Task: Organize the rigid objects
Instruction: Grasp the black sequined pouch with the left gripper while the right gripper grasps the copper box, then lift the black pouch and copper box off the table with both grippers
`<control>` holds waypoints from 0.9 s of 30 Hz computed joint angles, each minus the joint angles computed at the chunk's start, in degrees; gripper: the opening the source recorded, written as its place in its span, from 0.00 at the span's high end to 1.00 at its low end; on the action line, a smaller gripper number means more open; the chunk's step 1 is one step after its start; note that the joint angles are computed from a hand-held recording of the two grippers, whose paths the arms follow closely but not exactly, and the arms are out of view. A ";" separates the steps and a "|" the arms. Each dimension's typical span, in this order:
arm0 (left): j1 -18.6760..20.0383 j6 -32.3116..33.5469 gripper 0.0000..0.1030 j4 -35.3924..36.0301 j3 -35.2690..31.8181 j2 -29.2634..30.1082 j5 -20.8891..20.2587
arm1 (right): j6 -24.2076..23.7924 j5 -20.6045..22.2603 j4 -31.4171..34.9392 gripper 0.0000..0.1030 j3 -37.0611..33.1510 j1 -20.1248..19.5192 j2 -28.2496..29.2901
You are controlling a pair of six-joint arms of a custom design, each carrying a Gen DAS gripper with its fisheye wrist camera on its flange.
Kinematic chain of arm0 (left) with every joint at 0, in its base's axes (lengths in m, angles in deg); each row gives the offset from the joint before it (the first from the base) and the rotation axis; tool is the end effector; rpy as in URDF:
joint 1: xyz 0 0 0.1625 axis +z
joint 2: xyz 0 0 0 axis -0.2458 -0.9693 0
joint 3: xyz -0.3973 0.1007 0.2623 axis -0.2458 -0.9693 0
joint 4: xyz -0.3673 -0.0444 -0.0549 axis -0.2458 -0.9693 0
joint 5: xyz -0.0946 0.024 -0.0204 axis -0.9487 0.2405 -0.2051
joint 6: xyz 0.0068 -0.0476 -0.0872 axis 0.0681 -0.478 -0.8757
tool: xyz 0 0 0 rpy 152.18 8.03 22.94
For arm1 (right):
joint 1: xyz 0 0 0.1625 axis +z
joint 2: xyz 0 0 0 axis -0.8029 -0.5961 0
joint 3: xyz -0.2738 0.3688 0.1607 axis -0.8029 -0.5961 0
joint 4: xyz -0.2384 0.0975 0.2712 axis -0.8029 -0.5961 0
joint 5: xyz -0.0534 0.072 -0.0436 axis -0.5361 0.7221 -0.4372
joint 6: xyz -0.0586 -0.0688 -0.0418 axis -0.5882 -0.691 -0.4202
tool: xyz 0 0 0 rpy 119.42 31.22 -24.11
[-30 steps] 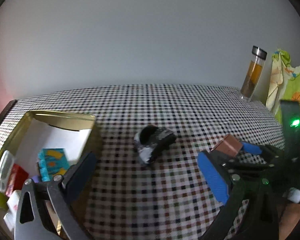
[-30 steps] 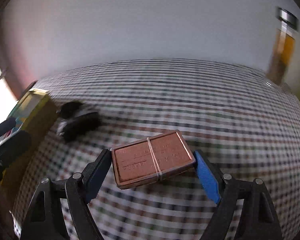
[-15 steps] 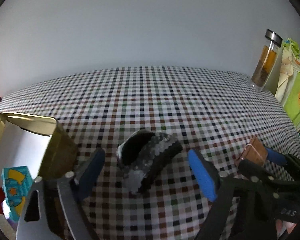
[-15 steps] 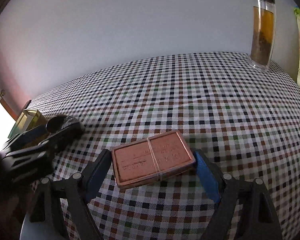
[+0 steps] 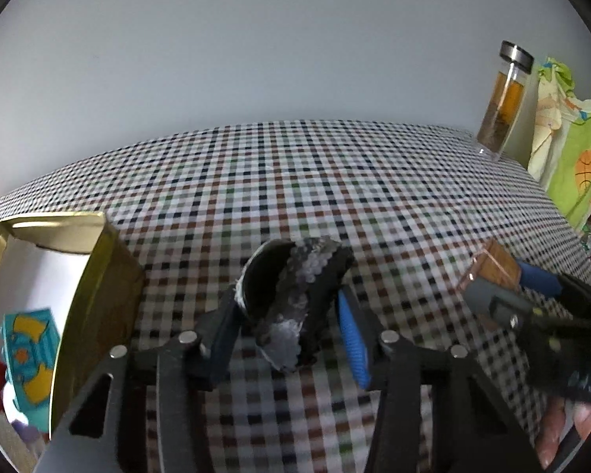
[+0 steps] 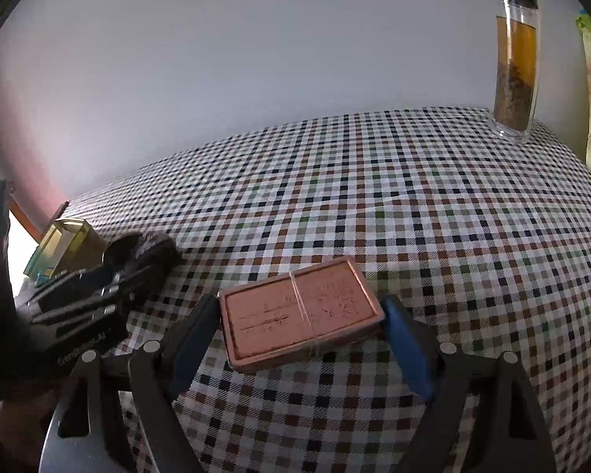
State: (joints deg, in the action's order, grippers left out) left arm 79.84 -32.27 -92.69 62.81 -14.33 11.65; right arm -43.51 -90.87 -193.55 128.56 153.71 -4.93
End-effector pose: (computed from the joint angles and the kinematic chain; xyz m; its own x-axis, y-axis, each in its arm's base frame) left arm -0.0892 -0.6688 0.2106 -0.7258 0.2314 -0.6478 0.5674 0.7339 -0.3735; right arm 0.2057 -0.6537 0.0348 -0.8436 -0.0447 0.5351 -0.3948 0.7270 -0.5618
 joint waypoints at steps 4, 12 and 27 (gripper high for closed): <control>-0.90 1.19 0.54 -4.90 3.50 -1.29 0.64 | -1.77 -0.40 -4.57 0.18 0.91 0.64 0.55; -1.94 4.29 0.54 -15.33 7.07 -1.56 1.51 | -6.47 0.35 -14.25 0.18 2.75 1.81 1.92; -2.08 4.43 0.54 -23.15 12.11 -4.05 -0.09 | -13.04 2.13 -25.61 0.18 4.29 3.36 4.17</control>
